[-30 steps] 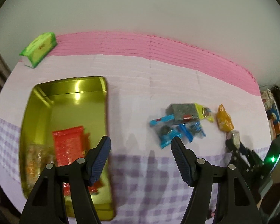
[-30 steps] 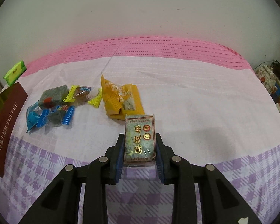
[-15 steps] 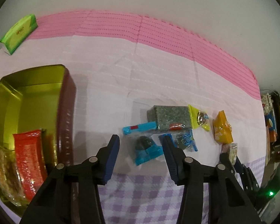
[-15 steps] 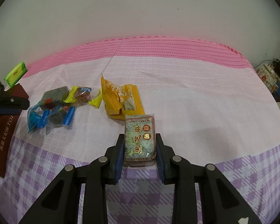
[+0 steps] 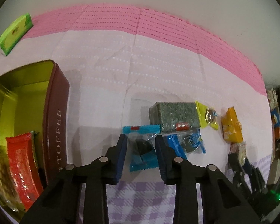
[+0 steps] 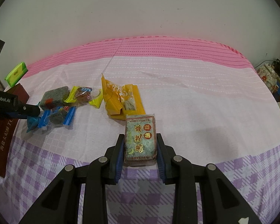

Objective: Organize snacks
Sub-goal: 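Grasp the blue wrapped candy with the left gripper while the right holds the box, then carry the blue candy into the gold tray and open the left gripper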

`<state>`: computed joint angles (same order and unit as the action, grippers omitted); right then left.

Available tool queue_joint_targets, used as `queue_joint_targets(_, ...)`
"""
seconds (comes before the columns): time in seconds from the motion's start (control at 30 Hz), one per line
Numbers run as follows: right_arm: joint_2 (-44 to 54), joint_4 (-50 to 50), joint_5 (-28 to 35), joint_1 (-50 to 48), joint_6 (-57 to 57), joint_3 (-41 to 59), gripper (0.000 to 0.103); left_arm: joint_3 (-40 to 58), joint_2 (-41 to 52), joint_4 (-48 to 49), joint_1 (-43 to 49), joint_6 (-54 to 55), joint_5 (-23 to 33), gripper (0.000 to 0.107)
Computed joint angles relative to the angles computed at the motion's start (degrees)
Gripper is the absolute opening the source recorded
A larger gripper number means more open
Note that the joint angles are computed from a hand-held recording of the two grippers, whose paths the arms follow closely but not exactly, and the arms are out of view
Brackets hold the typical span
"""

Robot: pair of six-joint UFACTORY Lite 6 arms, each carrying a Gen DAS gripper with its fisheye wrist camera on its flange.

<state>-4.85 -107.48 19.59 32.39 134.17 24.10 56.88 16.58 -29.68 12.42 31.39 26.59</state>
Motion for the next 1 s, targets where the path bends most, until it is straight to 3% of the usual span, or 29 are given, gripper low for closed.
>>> queue_joint_targets(0.3, 0.2, -0.3, 0.1, 0.0, 0.4, 0.0, 0.03, -4.5, -5.9, 2.1, 1.5, 1.8, 1.4, 0.029)
queue_joint_targets(0.67, 0.9, 1.4, 1.0, 0.9, -1.0, 0.5, 0.03, -7.0, -17.0, 1.5, 11.6, 10.2, 8.7, 0.029)
queue_joint_targets(0.83, 1.2, 2.5, 1.4, 1.3, -1.9, 0.7, 0.03, -2.5, -15.3, 1.6, 18.4, 14.5, 10.5, 0.029)
queue_joint_targets(1.0, 1.2, 2.6, 1.5, 1.3, -2.0, 0.7, 0.03, 3.6, -9.4, 3.4, 24.4, 16.2, 8.5, 0.029)
